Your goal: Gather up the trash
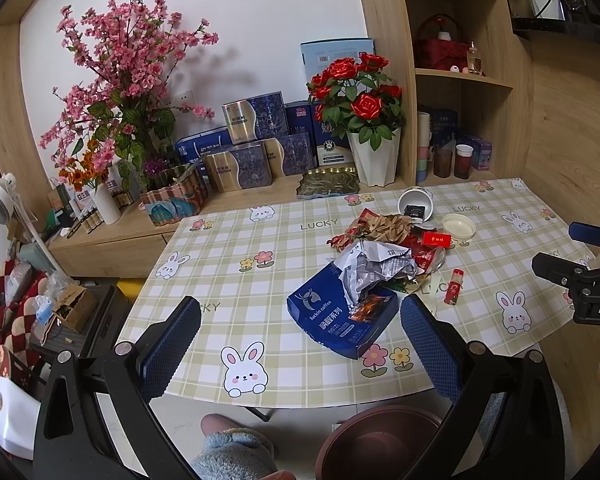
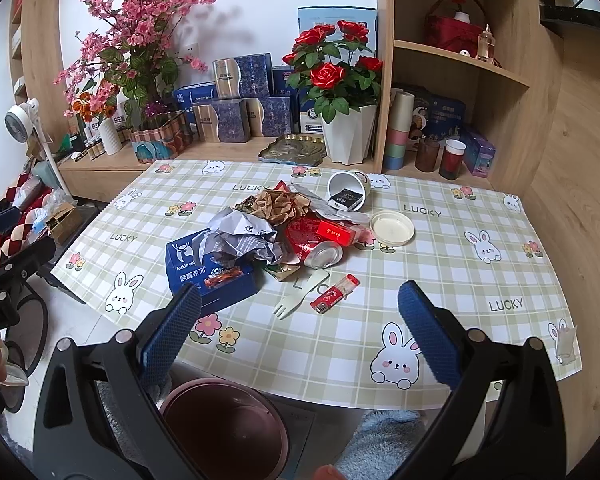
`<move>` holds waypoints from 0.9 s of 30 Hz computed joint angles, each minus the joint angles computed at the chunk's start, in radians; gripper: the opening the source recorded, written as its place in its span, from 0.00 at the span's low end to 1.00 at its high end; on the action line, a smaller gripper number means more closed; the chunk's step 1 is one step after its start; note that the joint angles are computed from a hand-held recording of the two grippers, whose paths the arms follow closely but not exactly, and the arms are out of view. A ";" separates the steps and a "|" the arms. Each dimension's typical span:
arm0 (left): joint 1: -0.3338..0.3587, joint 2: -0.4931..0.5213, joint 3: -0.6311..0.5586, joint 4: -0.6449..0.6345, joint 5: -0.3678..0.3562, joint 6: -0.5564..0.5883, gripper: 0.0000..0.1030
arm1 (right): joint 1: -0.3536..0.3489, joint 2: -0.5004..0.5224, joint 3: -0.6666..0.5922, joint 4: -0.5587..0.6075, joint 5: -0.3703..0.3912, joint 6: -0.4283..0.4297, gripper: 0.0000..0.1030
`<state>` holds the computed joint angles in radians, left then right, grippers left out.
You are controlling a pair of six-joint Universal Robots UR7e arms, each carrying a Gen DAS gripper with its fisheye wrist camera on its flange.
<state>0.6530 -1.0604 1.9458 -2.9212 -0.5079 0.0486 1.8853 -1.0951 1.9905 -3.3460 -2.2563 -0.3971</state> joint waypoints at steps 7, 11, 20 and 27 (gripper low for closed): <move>-0.002 0.002 0.003 0.001 0.002 -0.006 0.95 | -0.003 0.007 -0.002 -0.005 0.001 -0.003 0.94; 0.001 0.000 0.010 -0.007 0.001 -0.002 0.95 | 0.001 0.007 0.000 -0.004 -0.003 0.000 0.94; 0.021 0.009 0.028 -0.035 -0.008 -0.002 0.95 | -0.005 0.018 -0.001 -0.004 0.002 -0.003 0.94; 0.030 0.005 0.009 0.022 -0.037 -0.035 0.95 | -0.007 0.031 -0.001 -0.011 -0.004 -0.009 0.95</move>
